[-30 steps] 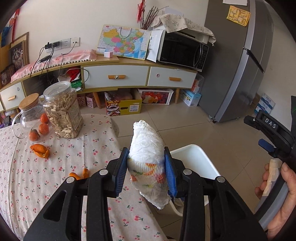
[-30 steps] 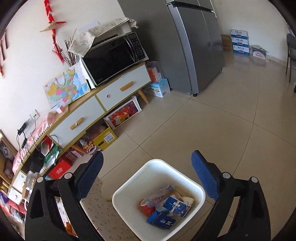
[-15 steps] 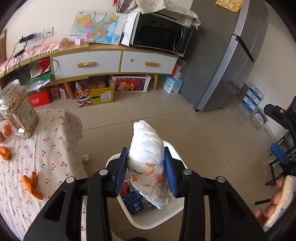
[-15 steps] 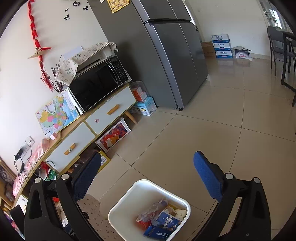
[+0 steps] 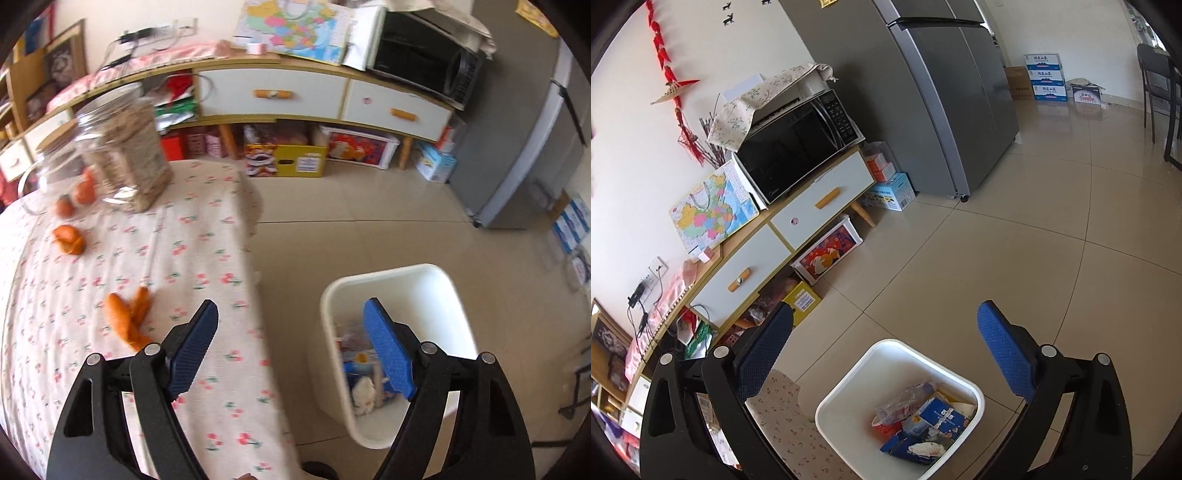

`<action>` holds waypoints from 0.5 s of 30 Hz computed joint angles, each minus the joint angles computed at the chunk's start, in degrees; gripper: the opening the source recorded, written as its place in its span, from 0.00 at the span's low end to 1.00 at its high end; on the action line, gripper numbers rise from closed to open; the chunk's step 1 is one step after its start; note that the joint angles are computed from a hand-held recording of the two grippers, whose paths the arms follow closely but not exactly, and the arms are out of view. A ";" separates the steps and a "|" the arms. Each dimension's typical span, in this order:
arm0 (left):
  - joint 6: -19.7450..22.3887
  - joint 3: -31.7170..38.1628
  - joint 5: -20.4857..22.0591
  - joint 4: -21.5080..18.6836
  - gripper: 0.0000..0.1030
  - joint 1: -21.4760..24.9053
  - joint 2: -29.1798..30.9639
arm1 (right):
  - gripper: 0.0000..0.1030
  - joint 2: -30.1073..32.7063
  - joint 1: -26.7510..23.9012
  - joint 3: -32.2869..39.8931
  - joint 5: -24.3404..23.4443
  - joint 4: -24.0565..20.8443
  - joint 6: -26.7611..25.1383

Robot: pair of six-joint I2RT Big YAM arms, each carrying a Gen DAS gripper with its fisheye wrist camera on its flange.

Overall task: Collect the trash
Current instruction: 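Move the open left tool to the orange peel and grasp it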

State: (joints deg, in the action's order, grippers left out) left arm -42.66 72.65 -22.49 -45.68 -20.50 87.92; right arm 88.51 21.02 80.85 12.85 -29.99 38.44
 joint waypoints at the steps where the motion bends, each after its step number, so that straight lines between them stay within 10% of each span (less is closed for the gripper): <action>1: -1.54 -1.55 -1.04 -0.60 0.77 1.35 -0.65 | 0.93 0.48 0.38 0.58 -0.53 -0.67 -0.95; 7: -9.17 -9.52 1.23 -1.82 0.77 9.81 -4.24 | 0.93 2.26 2.84 2.83 -0.80 -3.16 -5.44; 15: -4.18 -9.96 4.95 0.19 0.52 11.53 -2.70 | 0.93 4.34 5.35 5.60 -0.17 -5.07 -8.00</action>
State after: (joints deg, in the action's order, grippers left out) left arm -46.84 62.69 -17.54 -45.49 -8.97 85.22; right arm 92.85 26.37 86.45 12.68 -35.06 30.43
